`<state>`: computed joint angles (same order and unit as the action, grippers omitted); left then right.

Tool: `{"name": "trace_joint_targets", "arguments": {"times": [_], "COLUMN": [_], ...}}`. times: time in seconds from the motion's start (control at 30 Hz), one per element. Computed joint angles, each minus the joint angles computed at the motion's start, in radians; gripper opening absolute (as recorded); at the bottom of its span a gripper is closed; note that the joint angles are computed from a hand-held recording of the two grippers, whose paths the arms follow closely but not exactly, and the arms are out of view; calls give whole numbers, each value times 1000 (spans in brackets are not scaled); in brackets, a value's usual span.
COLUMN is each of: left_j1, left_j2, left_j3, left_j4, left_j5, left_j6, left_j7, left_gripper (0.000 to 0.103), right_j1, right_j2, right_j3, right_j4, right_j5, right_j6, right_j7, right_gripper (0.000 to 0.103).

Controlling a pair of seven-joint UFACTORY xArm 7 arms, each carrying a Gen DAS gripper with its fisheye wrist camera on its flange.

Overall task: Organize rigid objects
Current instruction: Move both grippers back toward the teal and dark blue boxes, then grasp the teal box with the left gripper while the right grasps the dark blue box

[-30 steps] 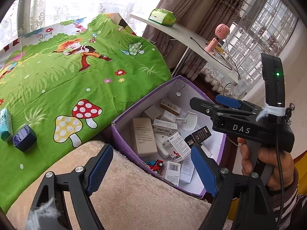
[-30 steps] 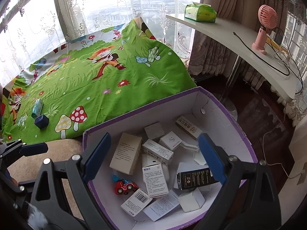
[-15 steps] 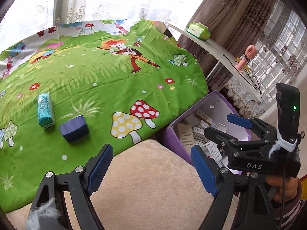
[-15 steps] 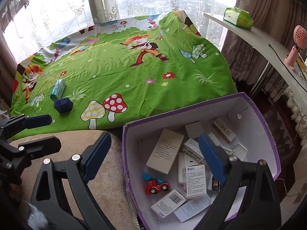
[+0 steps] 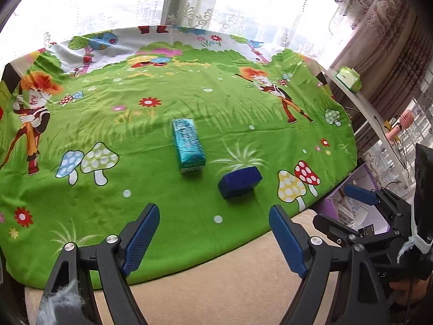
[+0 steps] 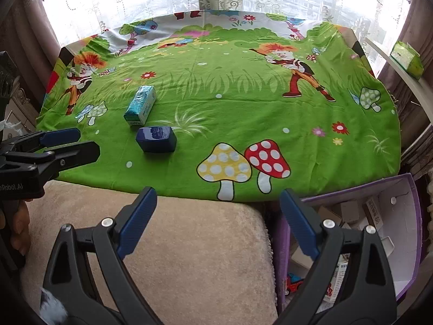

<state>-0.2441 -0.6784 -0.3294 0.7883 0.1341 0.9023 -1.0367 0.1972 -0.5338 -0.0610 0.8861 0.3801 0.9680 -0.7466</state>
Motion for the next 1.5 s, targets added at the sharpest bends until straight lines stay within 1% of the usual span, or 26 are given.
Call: {"name": "trace_joint_targets", "arguments": {"times": [0.13,0.3,0.47,0.7,0.77,0.83,0.87,0.97,1.0,1.03,1.2,1.27,1.37,1.5], "left_j1": [22,37,47,47,48,49,49,50,51,53,64,66,67,79], "left_j2": [-49,-92,-123,-144,-144,-141,-138,-127,-120,-113,-48,-4,64,155], "left_j3": [10,13,18,24,25,25,25,23,23,22,16,18,26,36], "left_j4": [-39,-76,-104,-133,-135,-136,-135,-129,-125,-120,-75,-47,-7,49], "left_j5": [-2,-3,-11,-28,-30,-32,-33,-32,-31,-28,2,16,32,54], "left_j6": [29,41,36,13,10,9,11,16,18,20,16,12,-8,-26], "left_j7": [-36,-62,-83,-92,-92,-91,-91,-89,-88,-87,-70,-53,-34,-41], "left_gripper": [84,83,82,82,82,81,81,81,81,81,76,73,72,67], "right_j1": [24,57,86,101,103,105,105,113,113,113,105,97,91,76], "right_j2": [14,43,81,146,162,176,182,192,192,191,175,169,164,158], "right_j3": [43,82,111,157,164,168,169,159,157,156,162,166,157,146], "right_j4": [-5,-3,7,21,24,26,26,27,26,24,-5,-16,-21,-28], "right_j5": [-15,-35,-48,-108,-129,-147,-155,-148,-148,-146,-164,-183,-188,-193], "right_j6": [-25,-54,-83,-146,-159,-161,-162,-153,-154,-158,-212,-240,-261,-283], "right_j7": [10,34,69,147,169,184,192,190,191,191,220,247,273,319], "right_gripper": [94,94,94,93,90,78,77,65,57,55,55,55,55,55]}}
